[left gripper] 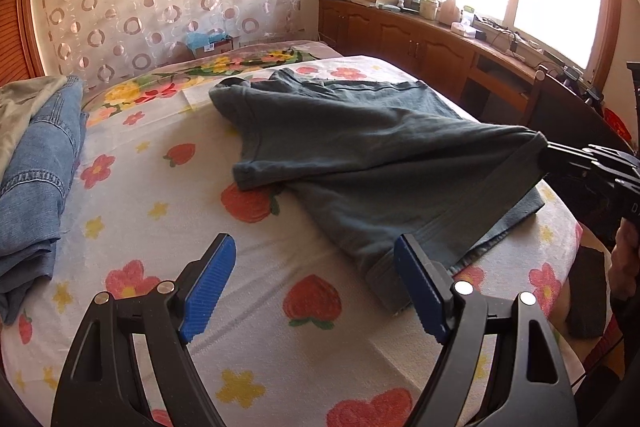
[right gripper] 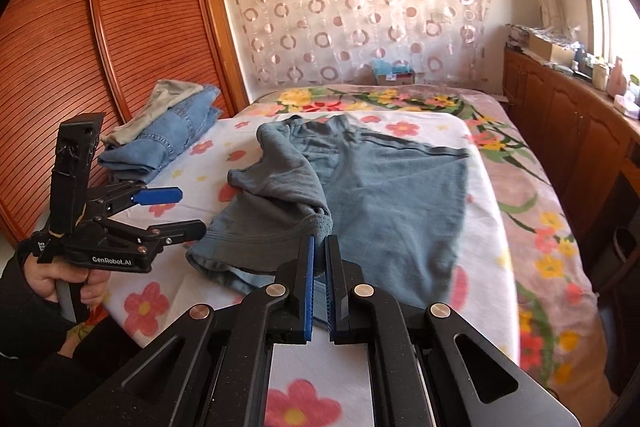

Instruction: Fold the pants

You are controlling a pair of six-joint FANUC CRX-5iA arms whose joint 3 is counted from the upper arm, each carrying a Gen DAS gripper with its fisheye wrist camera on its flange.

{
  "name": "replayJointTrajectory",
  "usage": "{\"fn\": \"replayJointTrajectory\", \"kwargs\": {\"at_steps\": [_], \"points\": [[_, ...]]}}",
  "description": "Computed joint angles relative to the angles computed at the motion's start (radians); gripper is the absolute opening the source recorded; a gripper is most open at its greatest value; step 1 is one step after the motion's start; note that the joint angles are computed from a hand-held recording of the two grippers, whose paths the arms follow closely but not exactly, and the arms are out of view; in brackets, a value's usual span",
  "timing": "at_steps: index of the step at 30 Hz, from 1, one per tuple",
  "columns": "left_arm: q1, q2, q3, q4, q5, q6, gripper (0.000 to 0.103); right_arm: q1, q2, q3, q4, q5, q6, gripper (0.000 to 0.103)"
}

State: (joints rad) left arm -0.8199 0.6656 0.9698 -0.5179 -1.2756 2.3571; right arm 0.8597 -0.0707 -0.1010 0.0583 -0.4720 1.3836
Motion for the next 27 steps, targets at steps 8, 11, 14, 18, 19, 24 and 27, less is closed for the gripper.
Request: {"fn": "replayJointTrajectory", "kwargs": {"at_steps": [8,11,14,18,19,24,27], "points": [[-0.001,0.019,0.029,0.005,-0.011,-0.015,0.082,-0.011,-0.052,-0.074,0.106,0.004,-0.139,0.005],[-0.001,0.030,0.048,0.006,-0.017,-0.023,0.082,-0.012,-0.058,-0.086,0.124,-0.005,-0.169,0.005],[0.000,0.045,0.076,0.008,-0.022,-0.039,0.082,-0.009,-0.057,-0.091,0.137,-0.022,-0.187,0.005],[-0.001,0.074,0.124,0.008,-0.034,-0.068,0.082,-0.002,-0.052,-0.095,0.177,-0.044,-0.229,0.005],[-0.001,0.077,0.128,0.010,-0.033,-0.073,0.082,-0.003,-0.048,-0.086,0.166,-0.057,-0.223,0.005],[0.002,0.098,0.155,0.026,-0.034,-0.088,0.082,-0.020,-0.028,-0.052,0.125,-0.100,-0.198,0.005],[0.007,0.115,0.171,0.042,-0.038,-0.094,0.082,-0.026,-0.024,-0.039,0.099,-0.113,-0.188,0.005]]}}
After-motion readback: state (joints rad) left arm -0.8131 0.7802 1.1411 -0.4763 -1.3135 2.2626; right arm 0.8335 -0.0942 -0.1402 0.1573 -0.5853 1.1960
